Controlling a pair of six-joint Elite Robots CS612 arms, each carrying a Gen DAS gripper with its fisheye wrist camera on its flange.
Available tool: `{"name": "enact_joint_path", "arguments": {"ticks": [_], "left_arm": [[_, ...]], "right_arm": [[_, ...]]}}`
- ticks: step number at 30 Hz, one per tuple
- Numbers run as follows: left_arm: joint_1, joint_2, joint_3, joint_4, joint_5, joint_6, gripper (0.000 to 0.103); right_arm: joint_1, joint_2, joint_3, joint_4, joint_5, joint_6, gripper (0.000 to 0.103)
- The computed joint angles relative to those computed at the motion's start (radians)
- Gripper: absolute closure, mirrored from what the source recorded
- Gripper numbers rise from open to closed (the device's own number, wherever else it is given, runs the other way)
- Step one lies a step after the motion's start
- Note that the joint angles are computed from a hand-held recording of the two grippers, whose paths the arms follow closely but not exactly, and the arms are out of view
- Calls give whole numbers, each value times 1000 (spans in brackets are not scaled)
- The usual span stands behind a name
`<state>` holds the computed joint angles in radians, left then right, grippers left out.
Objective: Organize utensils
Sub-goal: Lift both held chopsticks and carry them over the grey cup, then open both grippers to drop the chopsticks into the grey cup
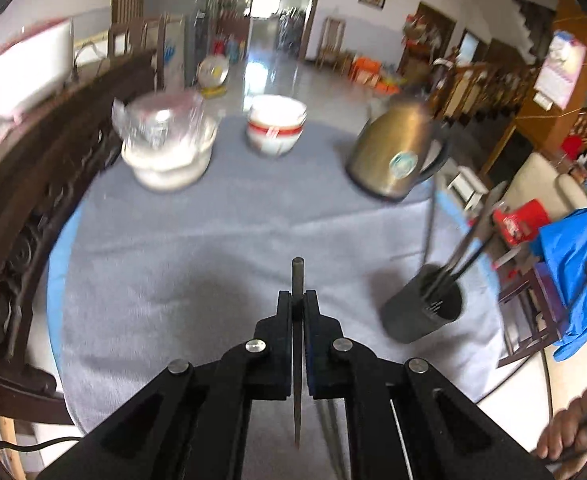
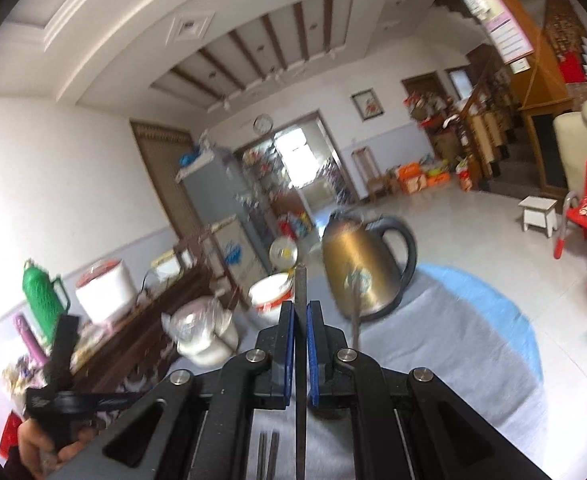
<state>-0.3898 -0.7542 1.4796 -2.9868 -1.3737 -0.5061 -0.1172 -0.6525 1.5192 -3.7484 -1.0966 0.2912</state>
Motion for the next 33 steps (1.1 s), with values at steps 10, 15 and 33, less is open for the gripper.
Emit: {"name": "enact_joint_path", "arguments": {"ticks": [10,15,33], "left_arm": [[-37,-51,15,-134,43,73,98],[-52,-52,-11,-189,44,113,98],[-87,61,-175,-222,65,124,98]], "right_arm": [[-10,17,-61,-80,-88,106,96],[-1,37,-111,-107,-158,125,96],[42,127,-250,-19,-304,82,96]]}}
